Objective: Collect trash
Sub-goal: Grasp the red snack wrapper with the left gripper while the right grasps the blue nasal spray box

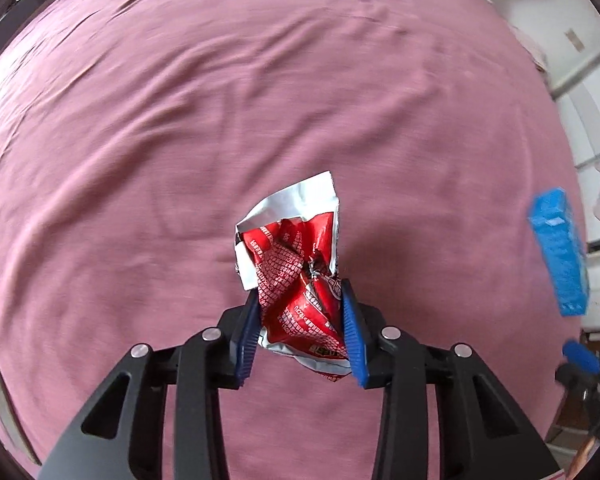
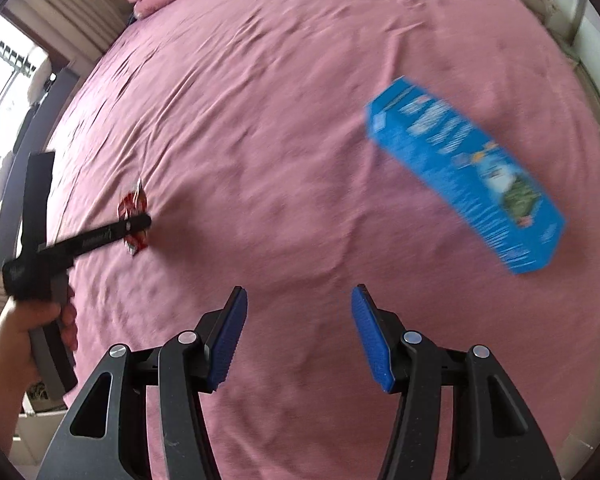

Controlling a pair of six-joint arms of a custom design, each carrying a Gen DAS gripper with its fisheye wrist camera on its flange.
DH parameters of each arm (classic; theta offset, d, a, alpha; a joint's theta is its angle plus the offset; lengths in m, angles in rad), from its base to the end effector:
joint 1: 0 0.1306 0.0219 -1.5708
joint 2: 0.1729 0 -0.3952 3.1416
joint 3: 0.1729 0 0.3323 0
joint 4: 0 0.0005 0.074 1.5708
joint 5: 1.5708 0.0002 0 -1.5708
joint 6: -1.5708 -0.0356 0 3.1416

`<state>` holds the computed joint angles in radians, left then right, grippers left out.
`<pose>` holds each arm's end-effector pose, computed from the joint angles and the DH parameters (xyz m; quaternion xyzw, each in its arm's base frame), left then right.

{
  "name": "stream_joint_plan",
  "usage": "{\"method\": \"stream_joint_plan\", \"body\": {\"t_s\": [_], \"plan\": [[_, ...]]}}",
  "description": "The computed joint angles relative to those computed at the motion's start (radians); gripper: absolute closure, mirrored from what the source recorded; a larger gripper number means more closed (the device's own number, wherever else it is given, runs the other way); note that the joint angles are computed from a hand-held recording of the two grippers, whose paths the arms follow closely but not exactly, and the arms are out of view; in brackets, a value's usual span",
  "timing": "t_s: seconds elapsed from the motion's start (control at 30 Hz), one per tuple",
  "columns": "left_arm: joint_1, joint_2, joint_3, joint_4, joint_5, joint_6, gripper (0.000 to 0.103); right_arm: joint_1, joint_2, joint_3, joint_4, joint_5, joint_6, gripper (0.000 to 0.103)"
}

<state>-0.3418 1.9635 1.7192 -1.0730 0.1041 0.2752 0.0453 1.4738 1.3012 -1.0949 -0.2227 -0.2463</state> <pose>0.5482 -0.1995 0.2779 0.0396 0.9899 -0.0875 0.1046 0.4108 0.0260 0.3638 0.0819 0.9791 0.1305 0.1326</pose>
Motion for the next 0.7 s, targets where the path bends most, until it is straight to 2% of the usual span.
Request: {"method": "stream_joint_plan", "body": {"t_s": [0.2, 0.4, 0.47, 0.53, 0.6, 0.7], "plan": [[-0.096, 0.03, 0.077, -0.028, 0.075, 0.016, 0.066, -0.109, 0.024, 0.06, -0.035, 0.031, 0.136, 0.049], [-0.187, 0.093, 0.205, -0.077, 0.114, 0.025, 0.066, -0.172, 0.088, 0.151, -0.044, 0.033, 0.29, 0.042], [-0.207, 0.122, 0.263, -0.106, 0.116, 0.029, 0.066, -0.185, 0.127, 0.192, -0.06, 0.028, 0.345, 0.04], [-0.215, 0.134, 0.291, -0.126, 0.119, 0.03, 0.066, -0.188, 0.161, 0.222, -0.076, 0.025, 0.411, 0.033], [-0.226, 0.162, 0.342, -0.151, 0.116, 0.033, 0.066, -0.178, 0.193, 0.243, -0.084, 0.066, 0.464, 0.028], [-0.235, 0.192, 0.398, -0.184, 0.114, 0.031, 0.066, -0.17, 0.246, 0.273, -0.101, 0.112, 0.513, 0.028]]}}
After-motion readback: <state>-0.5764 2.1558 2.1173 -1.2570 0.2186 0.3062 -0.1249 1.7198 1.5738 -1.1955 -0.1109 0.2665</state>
